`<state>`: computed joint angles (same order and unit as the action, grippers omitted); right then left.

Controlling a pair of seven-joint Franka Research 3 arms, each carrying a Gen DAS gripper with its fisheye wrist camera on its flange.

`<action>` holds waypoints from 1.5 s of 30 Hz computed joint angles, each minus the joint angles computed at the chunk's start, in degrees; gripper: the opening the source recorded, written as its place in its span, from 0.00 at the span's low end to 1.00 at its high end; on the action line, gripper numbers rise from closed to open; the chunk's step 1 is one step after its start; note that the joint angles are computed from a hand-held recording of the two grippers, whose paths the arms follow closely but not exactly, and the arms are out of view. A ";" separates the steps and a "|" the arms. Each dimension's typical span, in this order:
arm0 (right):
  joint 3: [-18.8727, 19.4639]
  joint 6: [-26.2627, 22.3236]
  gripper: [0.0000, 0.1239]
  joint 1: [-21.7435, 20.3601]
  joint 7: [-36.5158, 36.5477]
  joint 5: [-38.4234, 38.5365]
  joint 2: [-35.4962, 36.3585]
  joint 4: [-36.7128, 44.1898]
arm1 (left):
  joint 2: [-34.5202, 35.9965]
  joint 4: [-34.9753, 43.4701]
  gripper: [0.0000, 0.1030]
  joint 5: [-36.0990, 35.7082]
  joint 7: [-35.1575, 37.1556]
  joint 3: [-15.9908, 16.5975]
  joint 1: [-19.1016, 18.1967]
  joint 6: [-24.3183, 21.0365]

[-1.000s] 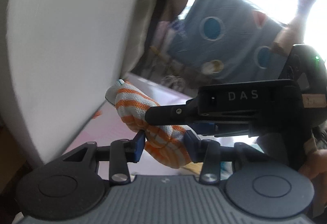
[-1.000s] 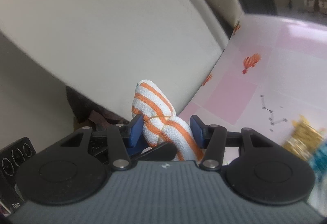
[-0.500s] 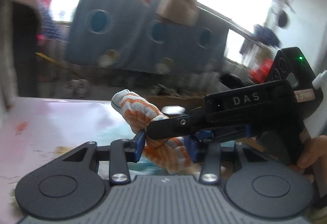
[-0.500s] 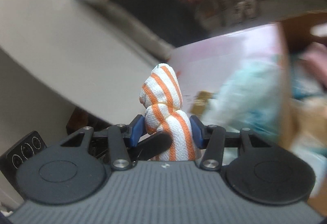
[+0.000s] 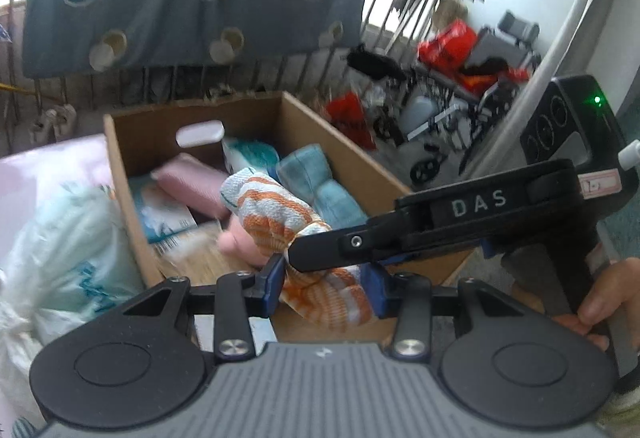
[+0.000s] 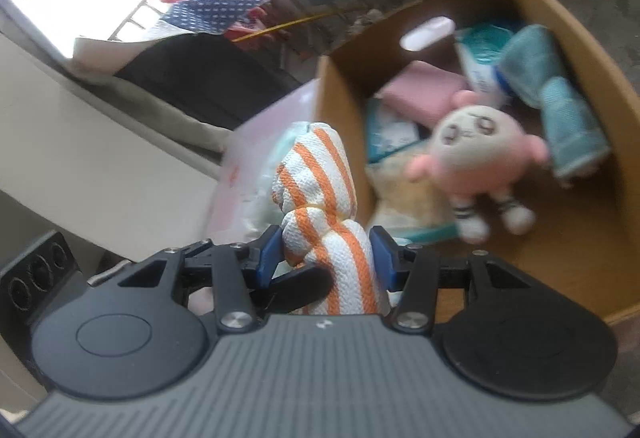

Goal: Organize soft objects
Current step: 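Lift the striped towel with the right gripper and carry it over the box, then release the striped towel into the box and move the right gripper back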

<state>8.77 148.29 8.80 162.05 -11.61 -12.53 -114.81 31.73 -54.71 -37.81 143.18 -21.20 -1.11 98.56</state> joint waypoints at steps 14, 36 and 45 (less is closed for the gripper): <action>-1.42 -4.61 0.42 -1.34 -1.83 3.22 -0.99 -4.50 | -0.27 -1.42 0.49 3.73 -0.07 1.28 0.21 -0.09; -5.34 -33.91 0.58 4.37 -26.19 0.23 15.25 17.83 | 5.75 9.62 0.56 4.07 -5.99 2.03 5.51 4.28; -6.55 -36.82 0.34 6.74 -23.49 0.65 16.22 20.03 | 10.71 16.45 0.56 5.74 -9.80 1.62 7.96 2.99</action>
<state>2.21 111.46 15.54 138.55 -10.96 3.69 -94.78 42.44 -38.26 -32.07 133.38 -19.58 6.85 101.55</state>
